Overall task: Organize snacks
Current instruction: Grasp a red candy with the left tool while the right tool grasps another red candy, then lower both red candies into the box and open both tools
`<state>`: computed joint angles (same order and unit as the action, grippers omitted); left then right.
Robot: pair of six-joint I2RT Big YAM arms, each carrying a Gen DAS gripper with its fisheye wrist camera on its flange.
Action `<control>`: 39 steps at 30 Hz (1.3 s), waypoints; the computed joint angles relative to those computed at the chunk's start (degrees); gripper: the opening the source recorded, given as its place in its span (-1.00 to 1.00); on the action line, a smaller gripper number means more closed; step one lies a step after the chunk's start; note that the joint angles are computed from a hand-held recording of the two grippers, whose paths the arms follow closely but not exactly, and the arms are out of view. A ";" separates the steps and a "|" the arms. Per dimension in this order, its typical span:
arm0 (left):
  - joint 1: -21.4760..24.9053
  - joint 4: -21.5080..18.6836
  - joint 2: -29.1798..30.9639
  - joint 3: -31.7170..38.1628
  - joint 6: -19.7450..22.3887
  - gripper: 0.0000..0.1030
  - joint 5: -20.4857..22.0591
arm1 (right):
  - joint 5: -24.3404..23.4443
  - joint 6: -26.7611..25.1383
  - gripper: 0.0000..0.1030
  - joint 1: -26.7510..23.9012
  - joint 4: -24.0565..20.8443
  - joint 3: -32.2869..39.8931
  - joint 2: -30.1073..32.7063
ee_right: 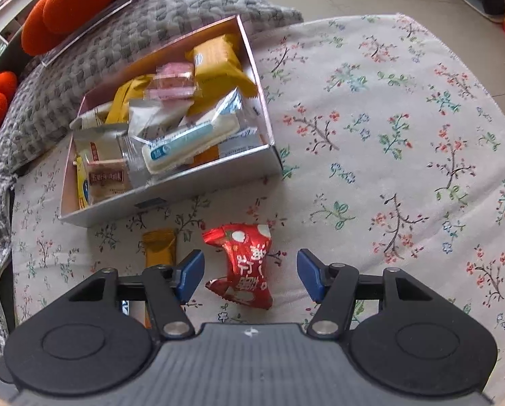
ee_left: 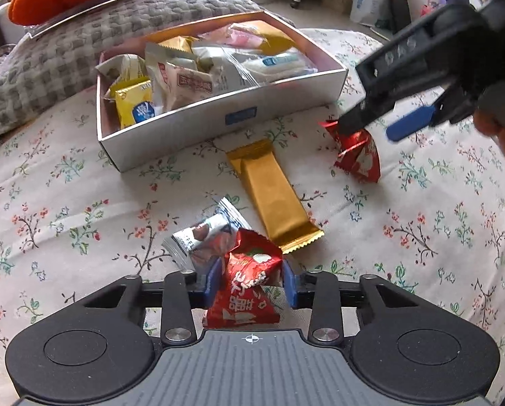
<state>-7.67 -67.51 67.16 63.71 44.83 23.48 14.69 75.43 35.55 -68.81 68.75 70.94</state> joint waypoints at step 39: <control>0.97 18.39 6.60 11.89 -31.97 -0.38 5.45 | 11.38 -2.94 -0.57 -2.71 6.32 0.12 -3.25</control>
